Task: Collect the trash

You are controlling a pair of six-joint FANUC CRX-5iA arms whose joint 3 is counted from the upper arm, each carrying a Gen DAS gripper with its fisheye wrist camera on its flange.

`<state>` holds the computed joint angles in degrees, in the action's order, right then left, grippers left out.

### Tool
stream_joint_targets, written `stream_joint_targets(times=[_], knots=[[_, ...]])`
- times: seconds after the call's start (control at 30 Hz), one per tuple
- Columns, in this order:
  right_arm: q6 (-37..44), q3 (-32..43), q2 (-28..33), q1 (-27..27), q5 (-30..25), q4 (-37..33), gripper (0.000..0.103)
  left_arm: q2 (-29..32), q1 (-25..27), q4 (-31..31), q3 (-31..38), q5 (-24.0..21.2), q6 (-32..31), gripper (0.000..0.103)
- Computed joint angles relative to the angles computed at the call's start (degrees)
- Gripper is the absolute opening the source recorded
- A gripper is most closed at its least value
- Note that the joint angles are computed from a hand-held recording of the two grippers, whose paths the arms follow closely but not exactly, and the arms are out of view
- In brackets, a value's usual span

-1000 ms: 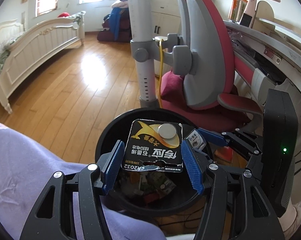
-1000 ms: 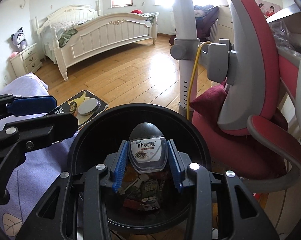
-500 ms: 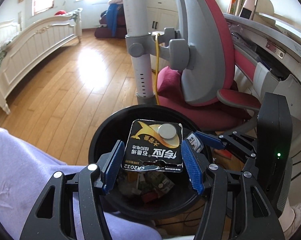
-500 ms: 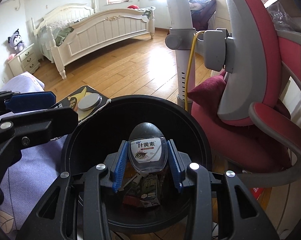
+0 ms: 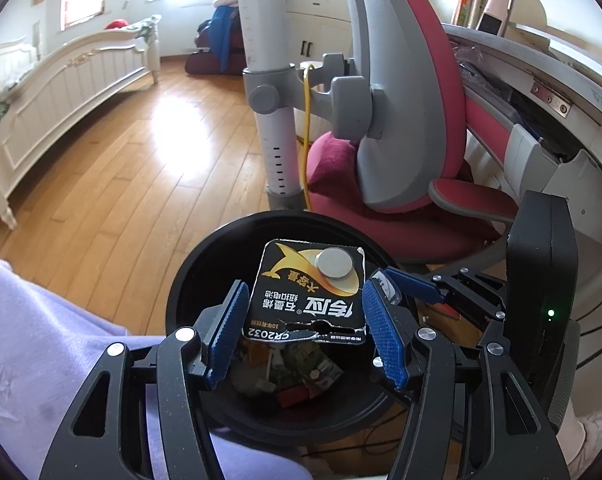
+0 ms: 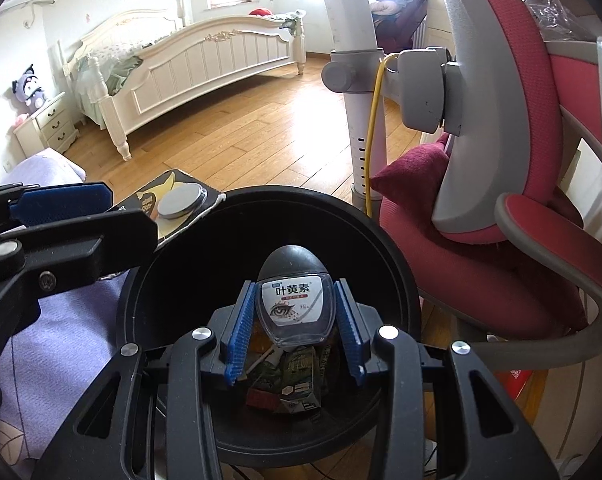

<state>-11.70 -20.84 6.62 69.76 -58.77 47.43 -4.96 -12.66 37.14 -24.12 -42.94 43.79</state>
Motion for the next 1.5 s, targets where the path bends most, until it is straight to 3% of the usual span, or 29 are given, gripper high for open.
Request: stream_joint_targets(times=[0.6, 0.67, 0.83, 0.97, 1.17, 1.3, 1.5], knots=[[0.48, 0.15, -0.18, 0.48, -0.49, -1.56, 0.043, -0.06, -0.89, -0.86, 0.34, 0.61, 1.36, 0.058], [0.19, 0.23, -0.25, 0.73, -0.61, -1.67, 0.054, -0.73, -0.82, -1.57, 0.04, 0.95, 2.16, 0.066], [-0.15, 0.58, -0.37, 1.21, 0.28, -1.38, 0.062, -4.01, 0.33, -2.21, -2.06, 2.71, 3.25, 0.085], [1.2, 2.78, 0.76, 2.16, -0.71, -2.13, 0.077, -7.48, 2.66, 0.06, -4.53, 2.73, 2.04, 0.098], [4.41, 7.95, 3.07, 3.96, -3.59, -4.36, 0.078, -13.75, 8.34, -0.6, -7.36, 0.56, 3.67, 0.098], [4.71, 11.12, 4.76, 5.43, -5.32, -2.2, 0.088, -19.52, 14.17, -0.07, -10.77, -0.1, 4.14, 0.098], [5.11, 17.34, 8.89, 7.08, -3.91, 3.12, 0.089, -30.41, 27.5, -2.26, -15.41, -2.61, 3.46, 0.098]])
